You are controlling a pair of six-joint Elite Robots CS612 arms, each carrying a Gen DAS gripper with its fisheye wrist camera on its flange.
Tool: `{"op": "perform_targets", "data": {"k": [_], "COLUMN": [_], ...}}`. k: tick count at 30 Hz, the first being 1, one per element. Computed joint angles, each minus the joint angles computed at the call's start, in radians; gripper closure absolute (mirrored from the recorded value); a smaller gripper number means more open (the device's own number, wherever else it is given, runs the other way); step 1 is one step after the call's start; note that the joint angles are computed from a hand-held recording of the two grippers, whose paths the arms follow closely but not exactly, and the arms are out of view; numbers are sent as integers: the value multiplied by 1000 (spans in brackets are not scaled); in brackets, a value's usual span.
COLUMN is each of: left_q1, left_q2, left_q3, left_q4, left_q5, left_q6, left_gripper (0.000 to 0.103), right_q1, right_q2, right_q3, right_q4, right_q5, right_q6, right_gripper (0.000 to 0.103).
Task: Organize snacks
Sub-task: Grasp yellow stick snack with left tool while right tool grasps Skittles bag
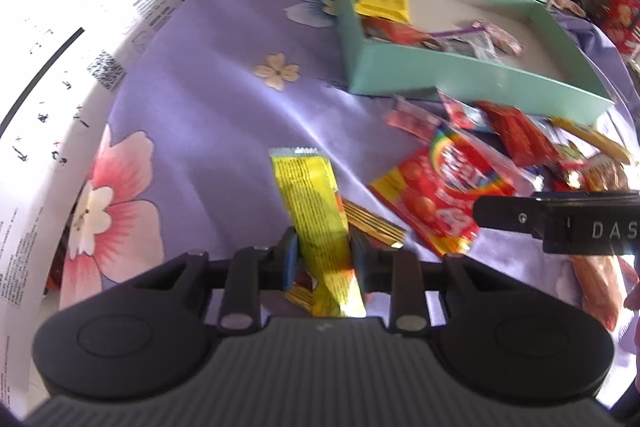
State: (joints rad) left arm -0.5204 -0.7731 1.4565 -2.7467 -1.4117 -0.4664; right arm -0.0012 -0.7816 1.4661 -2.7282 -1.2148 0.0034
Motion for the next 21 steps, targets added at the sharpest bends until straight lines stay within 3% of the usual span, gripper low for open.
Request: {"op": "perform_targets", "data": {"k": [11, 17, 21], "left_q1": [31, 23, 24], "left_q2": [21, 25, 27], "left_q3": [-22, -20, -21], "left_q4": [12, -1, -11], "left_q5": [-8, 9, 9], "left_q6": [-24, -4, 0], "left_gripper": [75, 68, 68], "right_q1": [40, 64, 75], "right_q2": [51, 65, 66], "right_q3": [-67, -76, -68], "right_q4": [11, -24, -61], "right_q5": [-53, -110, -160], "right_q6": [50, 23, -18], "right_gripper": [25, 16, 29]}}
